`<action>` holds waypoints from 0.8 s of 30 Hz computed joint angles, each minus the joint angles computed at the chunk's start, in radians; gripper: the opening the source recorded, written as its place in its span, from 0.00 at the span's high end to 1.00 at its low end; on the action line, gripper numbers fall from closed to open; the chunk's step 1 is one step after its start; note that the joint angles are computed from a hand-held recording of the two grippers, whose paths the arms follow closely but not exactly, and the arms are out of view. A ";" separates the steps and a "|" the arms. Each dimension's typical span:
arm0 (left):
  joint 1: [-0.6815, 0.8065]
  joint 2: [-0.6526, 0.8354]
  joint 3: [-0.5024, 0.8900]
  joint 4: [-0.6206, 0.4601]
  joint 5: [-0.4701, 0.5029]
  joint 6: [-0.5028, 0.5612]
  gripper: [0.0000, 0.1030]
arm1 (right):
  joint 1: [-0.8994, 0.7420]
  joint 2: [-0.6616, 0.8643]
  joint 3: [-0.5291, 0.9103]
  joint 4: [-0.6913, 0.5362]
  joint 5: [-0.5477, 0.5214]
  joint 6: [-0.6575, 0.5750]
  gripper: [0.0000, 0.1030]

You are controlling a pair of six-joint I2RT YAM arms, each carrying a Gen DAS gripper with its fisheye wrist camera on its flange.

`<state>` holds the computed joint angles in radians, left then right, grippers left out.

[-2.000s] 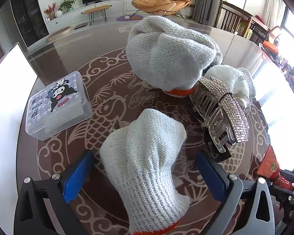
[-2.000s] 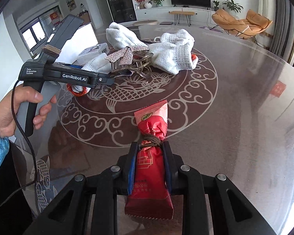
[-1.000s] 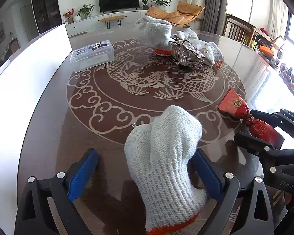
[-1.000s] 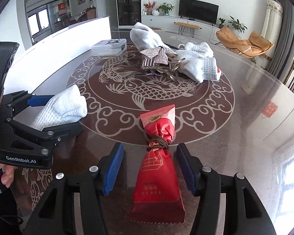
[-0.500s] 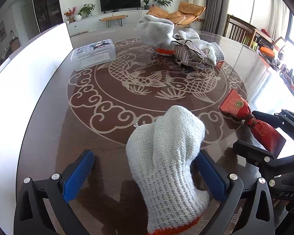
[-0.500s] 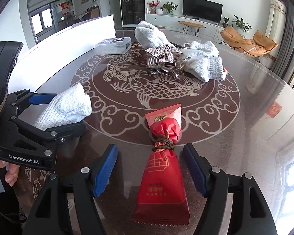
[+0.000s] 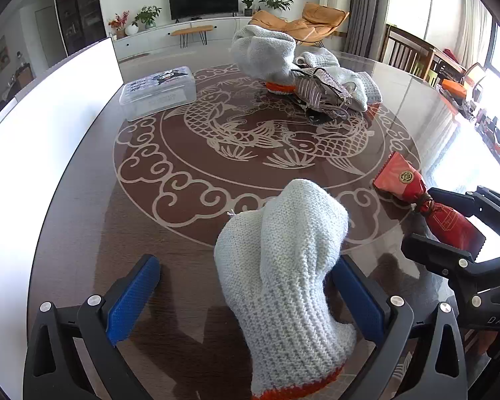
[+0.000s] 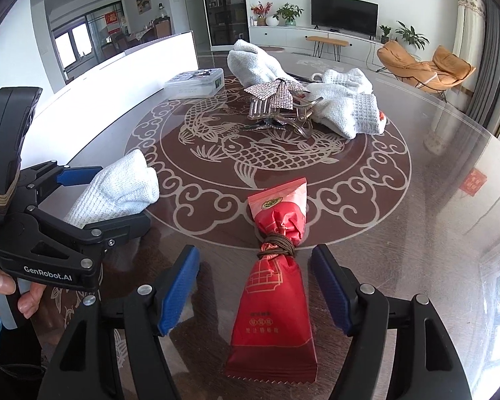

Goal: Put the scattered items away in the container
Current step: 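Grasp a white knit glove with the left gripper while the right gripper holds the red bag, then carry the glove and the red candy bag over the white cardboard box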

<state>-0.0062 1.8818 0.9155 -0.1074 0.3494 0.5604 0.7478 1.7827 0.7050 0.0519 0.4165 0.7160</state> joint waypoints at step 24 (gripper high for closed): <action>0.031 -0.187 -0.117 0.001 0.061 0.001 0.68 | 0.015 -0.046 -0.043 -0.008 0.038 0.115 0.77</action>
